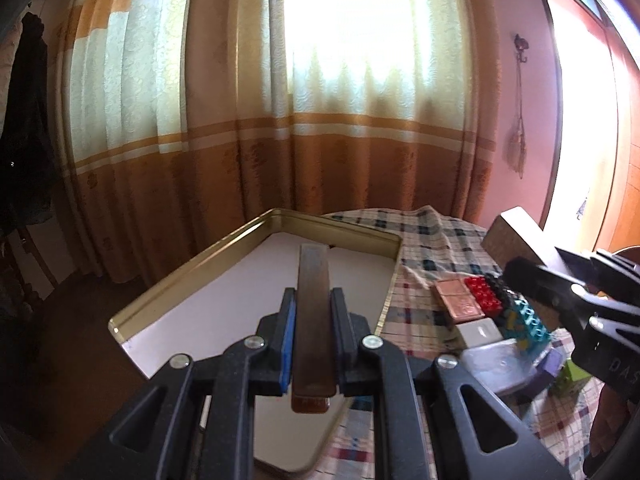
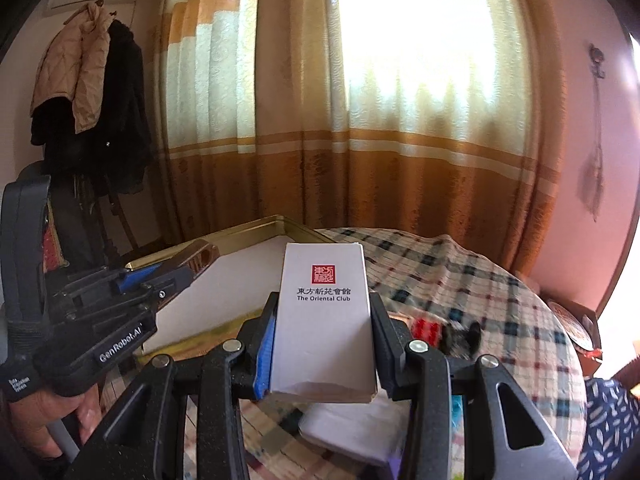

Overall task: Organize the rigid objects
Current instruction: 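Carry the brush with the left gripper while the right carries the box over the gold tin, then open the left gripper to drop the brush while the right releases the box into the tin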

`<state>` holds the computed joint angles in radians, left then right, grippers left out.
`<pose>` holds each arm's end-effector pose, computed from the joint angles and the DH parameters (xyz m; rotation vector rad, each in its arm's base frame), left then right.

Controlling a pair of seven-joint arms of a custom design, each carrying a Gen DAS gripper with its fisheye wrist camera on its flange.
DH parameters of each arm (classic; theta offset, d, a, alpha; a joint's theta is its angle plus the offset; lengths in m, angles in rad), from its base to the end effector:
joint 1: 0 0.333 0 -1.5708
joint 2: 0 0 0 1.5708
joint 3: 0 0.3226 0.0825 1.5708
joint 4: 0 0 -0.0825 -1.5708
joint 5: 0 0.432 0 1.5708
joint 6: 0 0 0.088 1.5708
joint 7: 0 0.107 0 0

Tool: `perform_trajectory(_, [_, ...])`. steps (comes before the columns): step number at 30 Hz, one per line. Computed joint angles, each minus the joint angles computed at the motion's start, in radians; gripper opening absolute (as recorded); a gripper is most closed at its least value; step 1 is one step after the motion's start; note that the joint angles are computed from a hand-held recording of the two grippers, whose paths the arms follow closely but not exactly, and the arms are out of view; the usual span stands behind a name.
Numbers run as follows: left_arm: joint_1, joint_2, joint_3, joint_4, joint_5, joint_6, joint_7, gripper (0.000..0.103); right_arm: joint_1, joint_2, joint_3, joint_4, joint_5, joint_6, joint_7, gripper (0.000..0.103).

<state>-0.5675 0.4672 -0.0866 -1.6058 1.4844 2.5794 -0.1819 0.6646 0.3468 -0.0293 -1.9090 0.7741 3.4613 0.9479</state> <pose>0.5969 -0.4681 0.3852 -1.5419 1.5799 -0.9537 0.5982 0.3418 0.4179 -1.7296 1.1729 -0.7367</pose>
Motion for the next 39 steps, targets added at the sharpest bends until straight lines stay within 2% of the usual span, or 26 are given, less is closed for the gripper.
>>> perform_trajectory(3, [0.016,0.002,0.000,0.003,-0.033,0.012,0.028,0.014,0.064,0.036,-0.074,0.066,0.040,-0.054,-0.026,0.044])
perform_trajectory(6, [0.027,0.006,0.002,0.008,-0.068,0.021,0.057,0.014,0.184,0.091,-0.225,0.141,0.061,-0.127,-0.006,0.044])
perform_trajectory(9, [0.039,0.013,0.005,0.014,-0.114,0.035,0.095,0.014,0.277,0.150,-0.350,0.203,0.031,-0.194,0.056,0.044])
perform_trajectory(13, [0.057,0.032,0.007,0.036,-0.205,0.045,0.179,0.014,0.325,0.231,-0.440,0.291,-0.031,-0.277,0.154,0.044])
perform_trajectory(17, [0.073,0.047,0.008,0.053,-0.312,0.042,0.285,0.014,0.320,0.297,-0.470,0.380,-0.092,-0.351,0.243,0.044])
perform_trajectory(24, [0.081,0.076,0.021,0.088,-0.454,0.030,0.413,0.014,0.282,0.402,-0.473,0.536,-0.208,-0.466,0.361,0.044])
perform_trajectory(30, [0.083,0.099,0.028,0.128,-0.533,0.006,0.502,0.014,0.237,0.465,-0.446,0.651,-0.304,-0.555,0.431,0.044])
perform_trajectory(36, [0.097,0.126,0.026,0.181,-0.626,-0.021,0.606,0.014,0.201,0.496,-0.413,0.712,-0.392,-0.628,0.493,0.044])
perform_trajectory(39, [0.096,0.142,0.024,0.208,-0.659,-0.044,0.657,0.014,0.183,0.498,-0.389,0.721,-0.429,-0.638,0.515,0.044])
